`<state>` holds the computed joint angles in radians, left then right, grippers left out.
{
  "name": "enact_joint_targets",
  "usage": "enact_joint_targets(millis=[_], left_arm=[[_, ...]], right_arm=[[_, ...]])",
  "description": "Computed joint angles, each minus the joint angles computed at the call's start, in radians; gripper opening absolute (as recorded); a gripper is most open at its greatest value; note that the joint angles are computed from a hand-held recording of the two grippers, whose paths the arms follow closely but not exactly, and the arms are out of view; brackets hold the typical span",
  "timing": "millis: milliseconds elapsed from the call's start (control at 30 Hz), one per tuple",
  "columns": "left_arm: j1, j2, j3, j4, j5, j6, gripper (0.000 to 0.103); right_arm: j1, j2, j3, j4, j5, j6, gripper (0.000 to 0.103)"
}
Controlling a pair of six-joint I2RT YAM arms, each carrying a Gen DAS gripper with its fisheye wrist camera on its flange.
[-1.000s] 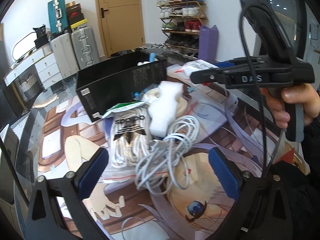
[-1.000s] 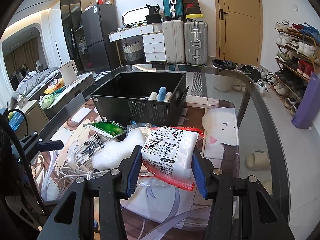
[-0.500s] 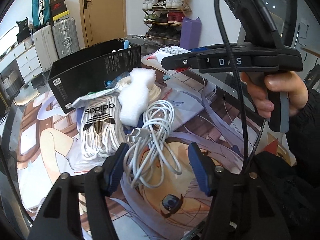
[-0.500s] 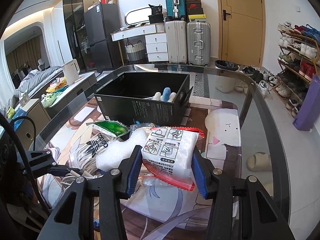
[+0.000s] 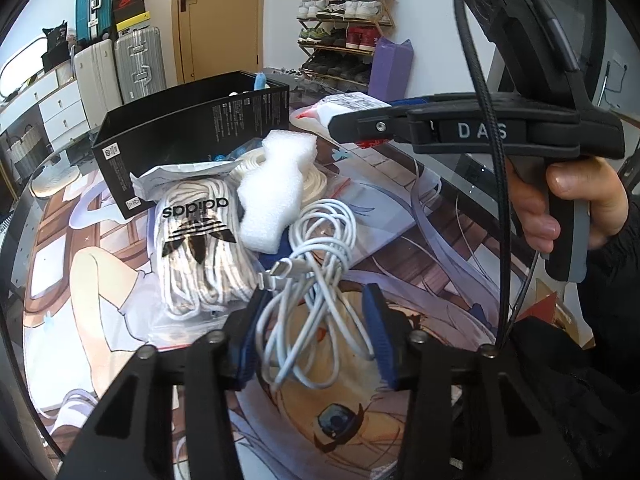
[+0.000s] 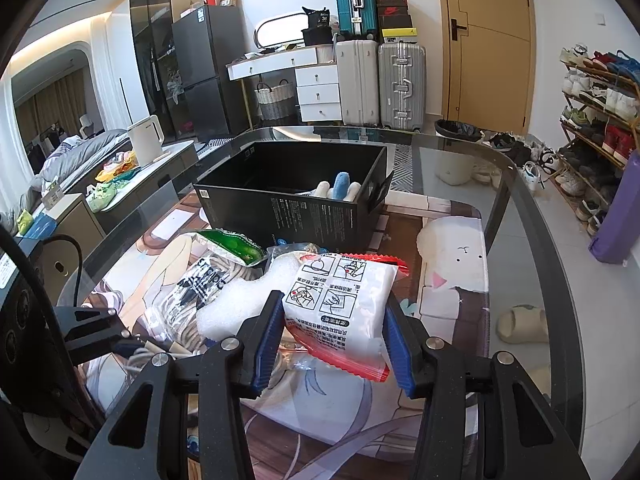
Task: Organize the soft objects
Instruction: 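Grasp the coiled white cable with the left gripper while the right gripper holds the bag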
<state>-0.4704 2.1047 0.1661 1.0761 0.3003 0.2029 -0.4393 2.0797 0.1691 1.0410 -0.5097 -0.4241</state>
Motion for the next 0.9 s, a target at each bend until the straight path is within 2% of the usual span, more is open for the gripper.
enact_joint_targets(millis=[67,200,300,467,700,900], left_arm=[[0.011,-0.011,0.004,-0.017,0.011,0.001,0.032],[0.047,-0.061,0.002,-0.078,0.068,0.031,0.026],[0.040,-0.105,-0.012,-0.114,0.074,0.054,0.026],[0.019,-0.083,-0.006,-0.105,0.066,0.056,0.026],[0.032,-0.057,0.010,-0.097,0.075,0.029,0.032],[0.043,-0.059,0.013,-0.103,0.092,0.030,0.029]], right_arm=[[0.000,0.001,0.000,0.002,0.000,0.000,0.048],[0.000,0.001,0.000,0.002,0.000,0.000,0.048],[0.001,0.002,0.000,0.002,0.001,0.001,0.048],[0.001,-0.001,-0.002,0.001,-0.002,-0.002,0.048],[0.009,-0.001,-0.003,0.001,0.000,-0.001,0.048],[0.010,-0.004,-0.006,0.003,0.000,0.000,0.048]])
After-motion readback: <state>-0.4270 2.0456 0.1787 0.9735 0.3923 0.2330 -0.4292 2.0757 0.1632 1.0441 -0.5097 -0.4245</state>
